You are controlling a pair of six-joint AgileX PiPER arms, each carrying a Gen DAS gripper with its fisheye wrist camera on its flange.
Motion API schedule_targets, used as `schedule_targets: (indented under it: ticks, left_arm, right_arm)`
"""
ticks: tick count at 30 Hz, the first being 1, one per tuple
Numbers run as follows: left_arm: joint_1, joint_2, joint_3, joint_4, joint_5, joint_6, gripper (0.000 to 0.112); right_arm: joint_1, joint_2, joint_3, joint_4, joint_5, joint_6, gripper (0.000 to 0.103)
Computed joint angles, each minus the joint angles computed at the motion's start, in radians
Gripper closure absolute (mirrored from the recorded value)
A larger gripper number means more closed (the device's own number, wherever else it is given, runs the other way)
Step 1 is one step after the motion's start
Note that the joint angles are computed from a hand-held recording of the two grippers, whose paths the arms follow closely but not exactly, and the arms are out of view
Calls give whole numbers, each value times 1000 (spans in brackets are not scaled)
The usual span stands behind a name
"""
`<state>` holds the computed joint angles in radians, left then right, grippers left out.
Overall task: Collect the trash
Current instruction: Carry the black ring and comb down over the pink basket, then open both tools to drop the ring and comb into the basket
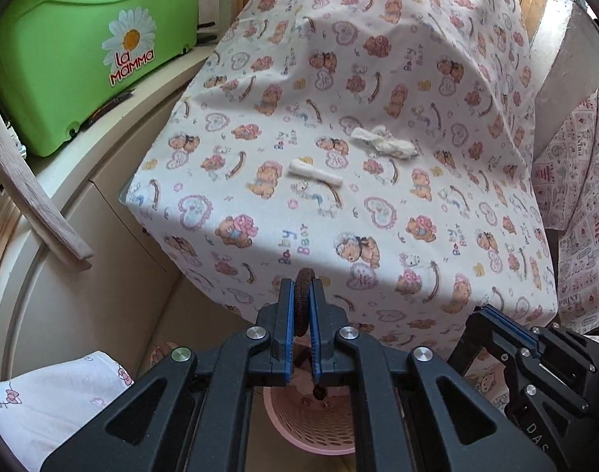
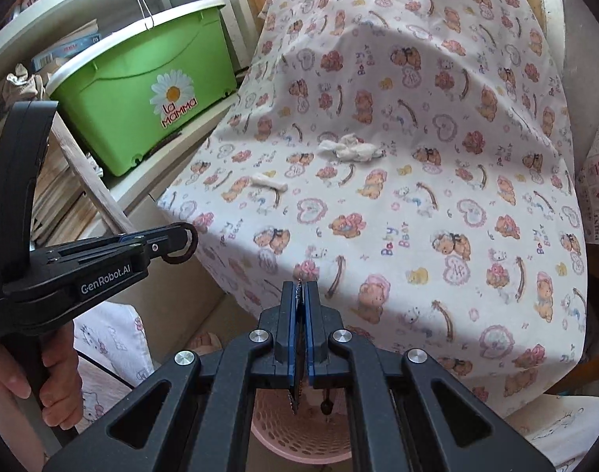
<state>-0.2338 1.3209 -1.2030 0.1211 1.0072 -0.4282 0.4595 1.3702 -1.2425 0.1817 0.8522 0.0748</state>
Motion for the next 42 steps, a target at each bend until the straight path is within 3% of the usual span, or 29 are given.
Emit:
schedule_targets:
  ticks: [10,20,24,27,31,38,40,42]
  left_arm:
    - [44,86,63,-122,28,146,106]
    - [70,164,186,-191,-21,178,106]
    - [117,247,215,-288,-36,223,106]
    - [108,307,229,-292,-44,177,106]
    - [108,358,245,-328,-51,186,106]
    - [50,372,245,-260,-69,131,106]
    - [40,374,241,-249,-64,123,103]
    - [36,376,232,-239,-51,113,78]
  right_arm:
    - [89,99,44,-97,-11,77,98]
    - [162,196,95,-204,-25,174,98]
    - [146,231,113,-178,-20,185,98]
    - [131,244,130,-156,-26,191,98]
    - [179,261,143,-264,-38,262,98]
    - [145,299,160,-225,-38,249,98]
    - [138,304,163,-207,-35,235,98]
    - [138,308,165,-206,-36,231,98]
